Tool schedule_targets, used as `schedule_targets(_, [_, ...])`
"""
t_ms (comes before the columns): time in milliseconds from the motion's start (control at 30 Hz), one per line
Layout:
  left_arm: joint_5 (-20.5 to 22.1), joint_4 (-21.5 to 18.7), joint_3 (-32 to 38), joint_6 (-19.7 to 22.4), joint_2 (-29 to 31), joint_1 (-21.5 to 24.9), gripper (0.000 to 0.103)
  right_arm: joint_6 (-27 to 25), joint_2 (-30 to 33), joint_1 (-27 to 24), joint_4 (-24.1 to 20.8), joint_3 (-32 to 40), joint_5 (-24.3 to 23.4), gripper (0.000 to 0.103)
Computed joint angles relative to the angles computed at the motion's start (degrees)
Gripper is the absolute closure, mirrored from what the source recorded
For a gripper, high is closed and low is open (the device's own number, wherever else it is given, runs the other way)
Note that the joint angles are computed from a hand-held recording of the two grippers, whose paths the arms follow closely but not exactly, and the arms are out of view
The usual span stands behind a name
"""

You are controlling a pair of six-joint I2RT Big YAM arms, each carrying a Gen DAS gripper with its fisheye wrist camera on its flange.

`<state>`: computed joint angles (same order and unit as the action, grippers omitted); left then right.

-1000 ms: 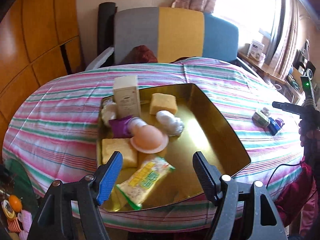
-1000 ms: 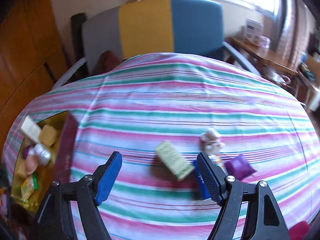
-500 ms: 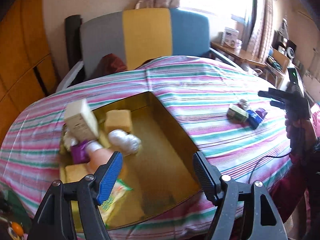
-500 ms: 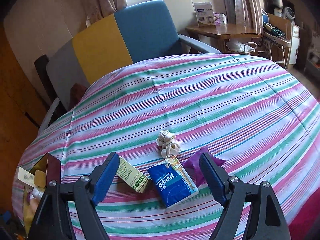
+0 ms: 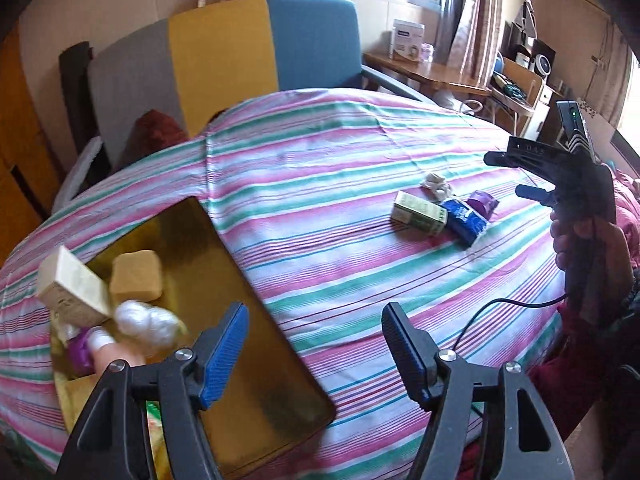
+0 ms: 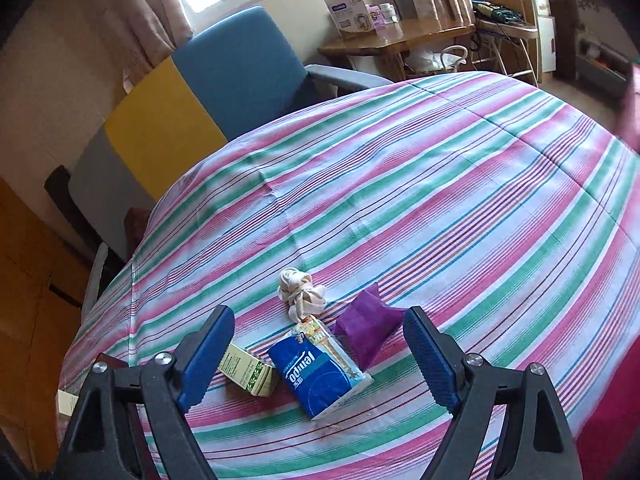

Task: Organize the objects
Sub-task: 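Move both tools back toward the remaining items on the tablecloth, then grasp the green medicine box with the left gripper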

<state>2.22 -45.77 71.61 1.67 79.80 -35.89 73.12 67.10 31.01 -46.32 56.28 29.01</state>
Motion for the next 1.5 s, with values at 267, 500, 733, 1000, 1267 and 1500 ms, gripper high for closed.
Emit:
schedule_targets(267, [6.33, -3.58, 6.75, -2.76, 8.25, -2.71, 0.034, 6.67, -3.49, -1.42, 0.89, -3.22, -0.12, 0.015])
schedule_targets(500, [13.18, -7.71, 16.84, -10.04, 18.02, -3.87, 0.036, 6.52, -3.48, -1.62, 2.05, -3.47, -0.71, 0.015])
schedule_targets(733, [15.69, -10.33, 27.20, -16.15, 27.32, -5.78, 0.037, 6.06, -3.81, -1.98, 3.97, -4.23, -1.95, 0.015])
schedule_targets(1000, [15.17, -14.72, 37.97, -24.45, 36.74, -6.60, 0.036, 4.47, -3.83, -2.41, 6.38, -4.76, -3.99, 0.014])
schedule_targets(1267, [9.28, -14.57, 39.76, -19.54, 38.57, -7.96, 0.045, 4.40, -4.21, -2.75, 7.17, -5.35, -4.54, 0.014])
schedule_targets(1500, [8.72, -13.31, 33.49, -13.22, 34.66, -6.39, 0.074, 4.61, -4.29, -2.79, 6.60, -5.32, -3.79, 0.014])
